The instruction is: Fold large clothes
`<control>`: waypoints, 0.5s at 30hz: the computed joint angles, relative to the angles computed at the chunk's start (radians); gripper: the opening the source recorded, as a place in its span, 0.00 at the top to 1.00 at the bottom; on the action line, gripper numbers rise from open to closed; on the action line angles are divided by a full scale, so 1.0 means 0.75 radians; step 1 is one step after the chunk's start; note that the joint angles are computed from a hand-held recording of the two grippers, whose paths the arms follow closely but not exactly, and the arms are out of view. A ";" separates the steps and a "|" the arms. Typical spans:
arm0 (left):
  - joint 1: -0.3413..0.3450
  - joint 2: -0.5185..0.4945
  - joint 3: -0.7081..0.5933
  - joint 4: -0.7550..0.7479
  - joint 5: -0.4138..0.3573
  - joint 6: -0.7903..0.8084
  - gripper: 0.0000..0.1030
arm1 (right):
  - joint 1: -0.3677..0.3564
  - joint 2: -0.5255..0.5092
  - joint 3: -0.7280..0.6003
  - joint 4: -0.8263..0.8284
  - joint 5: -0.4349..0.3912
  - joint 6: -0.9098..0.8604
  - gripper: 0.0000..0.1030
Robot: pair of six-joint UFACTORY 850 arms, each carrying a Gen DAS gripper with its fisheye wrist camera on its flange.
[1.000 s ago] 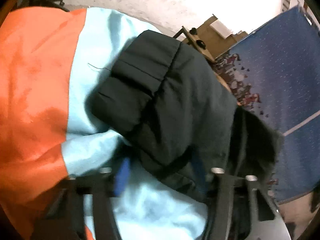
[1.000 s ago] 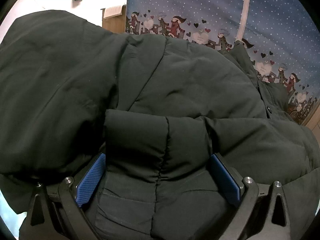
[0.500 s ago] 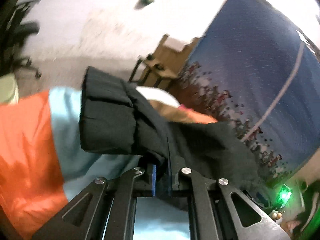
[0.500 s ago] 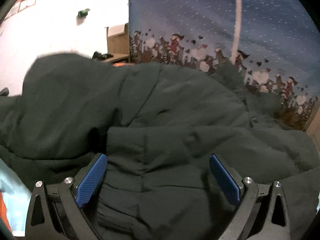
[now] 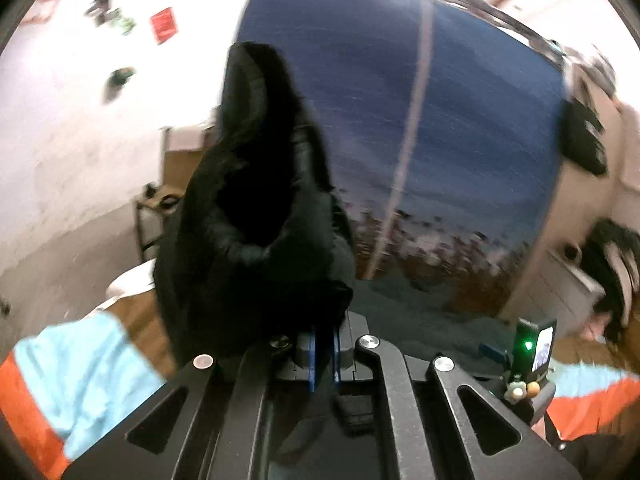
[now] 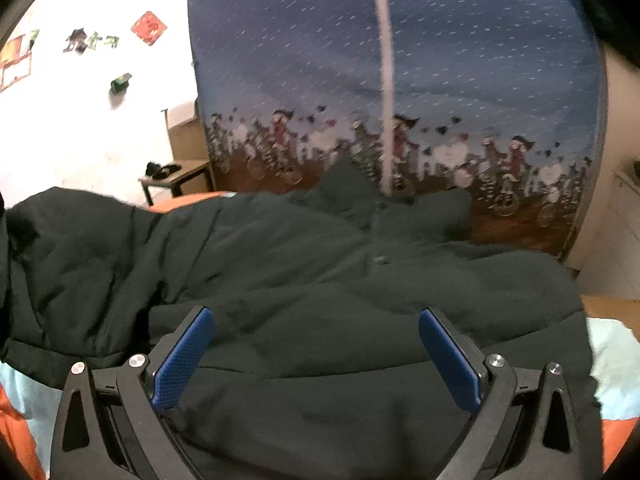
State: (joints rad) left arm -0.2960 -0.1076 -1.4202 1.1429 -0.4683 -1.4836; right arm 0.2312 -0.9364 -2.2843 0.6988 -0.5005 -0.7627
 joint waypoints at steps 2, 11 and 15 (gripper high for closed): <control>-0.034 -0.087 -0.097 -0.030 0.000 0.082 0.97 | -0.029 0.002 -0.008 0.009 -0.008 0.000 0.00; -0.177 -0.490 -0.512 -0.430 0.033 0.682 0.97 | -0.176 -0.057 -0.130 0.019 -0.111 0.098 0.00; -0.204 -0.693 -0.737 -0.738 -0.009 1.021 0.97 | -0.238 -0.147 -0.277 -0.068 -0.194 0.241 0.00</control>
State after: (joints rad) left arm -0.4488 -0.6275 -1.9727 0.5893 -0.4749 -0.7178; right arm 0.0529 -1.0467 -2.4919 0.6481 -0.6459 -0.5823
